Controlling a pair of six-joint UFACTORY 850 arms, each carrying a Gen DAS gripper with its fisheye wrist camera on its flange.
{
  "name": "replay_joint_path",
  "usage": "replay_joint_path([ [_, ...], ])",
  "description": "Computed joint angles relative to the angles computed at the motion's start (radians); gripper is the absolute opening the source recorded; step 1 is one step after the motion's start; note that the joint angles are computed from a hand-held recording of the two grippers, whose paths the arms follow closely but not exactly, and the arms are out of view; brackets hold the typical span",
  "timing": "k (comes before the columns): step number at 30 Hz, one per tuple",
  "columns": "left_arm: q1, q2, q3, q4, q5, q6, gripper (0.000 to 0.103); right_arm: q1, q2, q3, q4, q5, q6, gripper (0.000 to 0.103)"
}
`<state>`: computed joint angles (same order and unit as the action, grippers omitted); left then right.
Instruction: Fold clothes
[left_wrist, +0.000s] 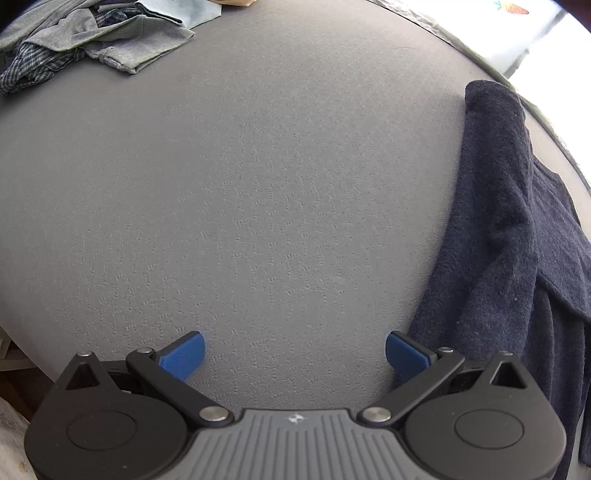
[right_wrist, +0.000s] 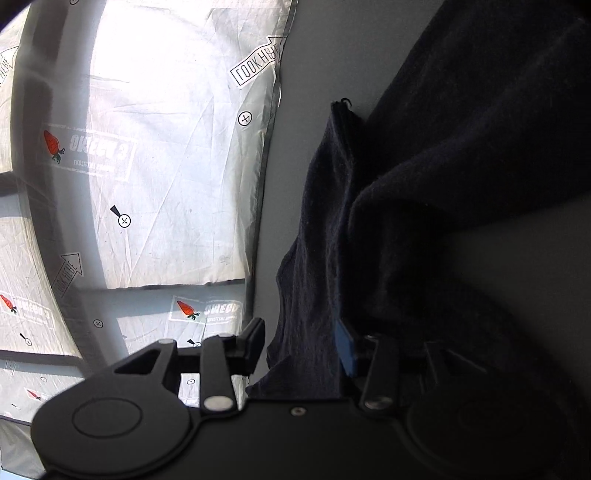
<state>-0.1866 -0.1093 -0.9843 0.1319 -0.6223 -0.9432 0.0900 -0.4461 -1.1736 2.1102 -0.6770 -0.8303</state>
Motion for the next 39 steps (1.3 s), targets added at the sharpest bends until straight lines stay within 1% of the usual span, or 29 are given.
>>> replay_joint_path([
  [2,0.000,0.001,0.001,-0.019,-0.001,0.074,0.103,0.035,0.024,0.040,0.014,-0.009,0.004,0.032],
  [5,0.001,-0.004,0.001,-0.038,-0.001,0.183,0.103,0.089,0.059,0.096,0.023,-0.009,0.015,0.024],
  [9,-0.007,-0.007,-0.004,-0.076,-0.015,0.335,0.103,0.141,0.094,0.136,-0.039,0.005,0.082,0.024],
  [15,-0.015,-0.009,0.003,-0.102,-0.018,0.450,0.103,0.224,0.128,0.170,-0.100,0.007,0.141,0.024],
  [18,-0.021,-0.016,0.001,-0.100,-0.029,0.483,0.103,0.257,0.133,0.168,-0.134,0.009,0.163,0.025],
  [20,-0.029,-0.017,0.000,-0.095,-0.034,0.499,0.103,0.279,0.134,0.163,-0.162,0.012,0.179,0.029],
  [22,-0.040,-0.013,0.007,-0.086,-0.033,0.507,0.103,0.298,0.132,0.157,-0.201,0.017,0.203,0.029],
  [25,-0.040,-0.007,0.015,-0.087,-0.027,0.515,0.103,0.317,0.131,0.151,-0.267,0.031,0.248,0.030],
  [28,-0.030,0.000,0.023,-0.105,-0.023,0.530,0.103,0.325,0.130,0.148,-0.271,0.035,0.241,0.030],
  [30,-0.029,0.004,0.026,-0.105,-0.022,0.530,0.103,0.330,0.130,0.147,-0.274,0.038,0.232,0.023],
  [31,-0.028,0.006,0.027,-0.104,-0.023,0.529,0.103,0.332,0.134,0.148,-0.280,0.042,0.220,0.012],
  [32,-0.026,0.007,0.028,-0.103,-0.023,0.530,0.103,0.334,0.139,0.146,-0.296,0.052,0.219,0.007],
  [34,-0.021,0.011,0.031,-0.105,-0.024,0.535,0.103,0.339,0.148,0.144,-0.313,0.087,0.219,0.006],
  [36,-0.017,0.015,0.035,-0.108,-0.021,0.541,0.103,0.346,0.155,0.141,-0.340,0.142,0.234,0.006],
  [38,-0.022,0.021,0.043,-0.101,-0.017,0.533,0.103,0.343,0.154,0.130,-0.426,0.190,0.304,0.006],
  [39,-0.023,0.023,0.046,-0.097,-0.015,0.531,0.103,0.341,0.152,0.129,-0.449,0.191,0.327,0.006],
])
